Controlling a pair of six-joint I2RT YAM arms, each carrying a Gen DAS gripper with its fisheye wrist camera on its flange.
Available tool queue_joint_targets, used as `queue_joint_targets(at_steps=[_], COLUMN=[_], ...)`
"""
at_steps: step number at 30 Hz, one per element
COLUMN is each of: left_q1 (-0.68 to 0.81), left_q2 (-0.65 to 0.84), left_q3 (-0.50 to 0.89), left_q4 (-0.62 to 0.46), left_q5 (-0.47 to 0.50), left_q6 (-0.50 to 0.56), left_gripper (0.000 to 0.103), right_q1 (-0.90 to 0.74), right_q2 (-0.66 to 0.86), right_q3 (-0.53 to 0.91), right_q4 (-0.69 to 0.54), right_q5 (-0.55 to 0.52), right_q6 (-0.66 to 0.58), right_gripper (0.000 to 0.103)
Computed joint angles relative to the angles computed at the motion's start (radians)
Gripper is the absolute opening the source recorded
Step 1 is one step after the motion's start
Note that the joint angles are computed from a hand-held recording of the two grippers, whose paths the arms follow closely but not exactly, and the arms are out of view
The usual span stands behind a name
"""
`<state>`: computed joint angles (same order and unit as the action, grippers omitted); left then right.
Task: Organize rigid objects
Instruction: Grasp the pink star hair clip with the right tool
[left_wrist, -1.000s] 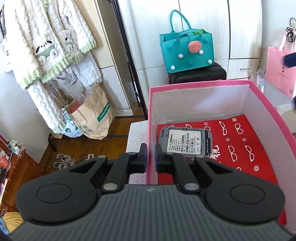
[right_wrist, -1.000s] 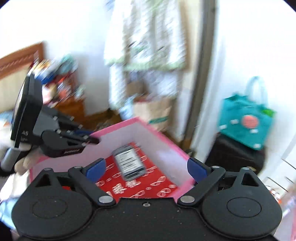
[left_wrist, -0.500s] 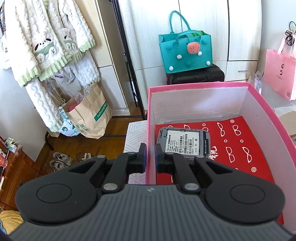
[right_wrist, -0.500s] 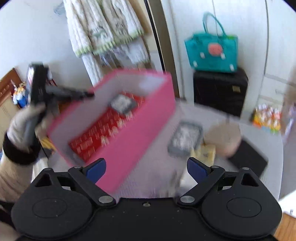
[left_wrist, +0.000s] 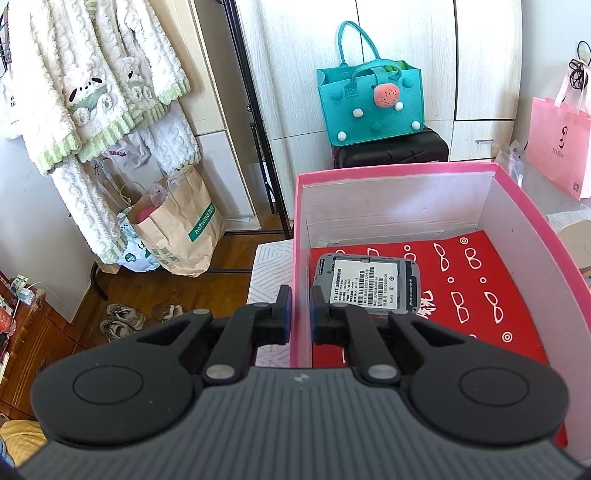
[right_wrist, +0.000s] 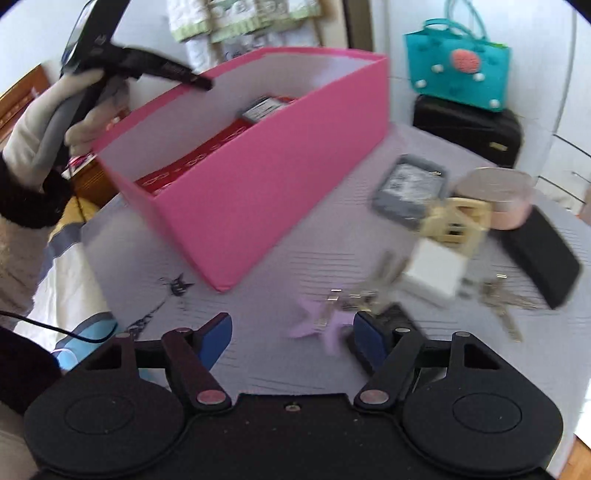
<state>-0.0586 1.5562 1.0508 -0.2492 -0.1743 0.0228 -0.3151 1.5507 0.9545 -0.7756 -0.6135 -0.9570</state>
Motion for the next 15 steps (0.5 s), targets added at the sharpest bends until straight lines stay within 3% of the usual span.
queue_joint_targets(at_steps=[1,6,10,15], left_q1=[0.000,0.000,0.006,0.010], left_q2=[0.000,0.001,0.005,0.009], left_q3=[0.000,0.001,0.012,0.015], left_q4=[0.000,0.000,-0.012,-0.015], left_q5=[0.001,0.003,0.014,0.021], left_q6=[-0.001,-0.005,-0.008,-0.010], left_gripper=[0.008,0.008,0.008,0.008], right_q1=[0.017,0.083,0.114,0.112], right_q2=[-0.016,-0.053,-0.065,-0.036], right_q3=[-0.026,-0.122,-0.167,-0.146], right_q4=[0.039,0.202,0.311,0.315], right_q5=[0.020,0.094,0.131,0.108], right_q6=[0.029,0.127,0.158,0.187], right_gripper=[0.077,0.054,0.050,0.053])
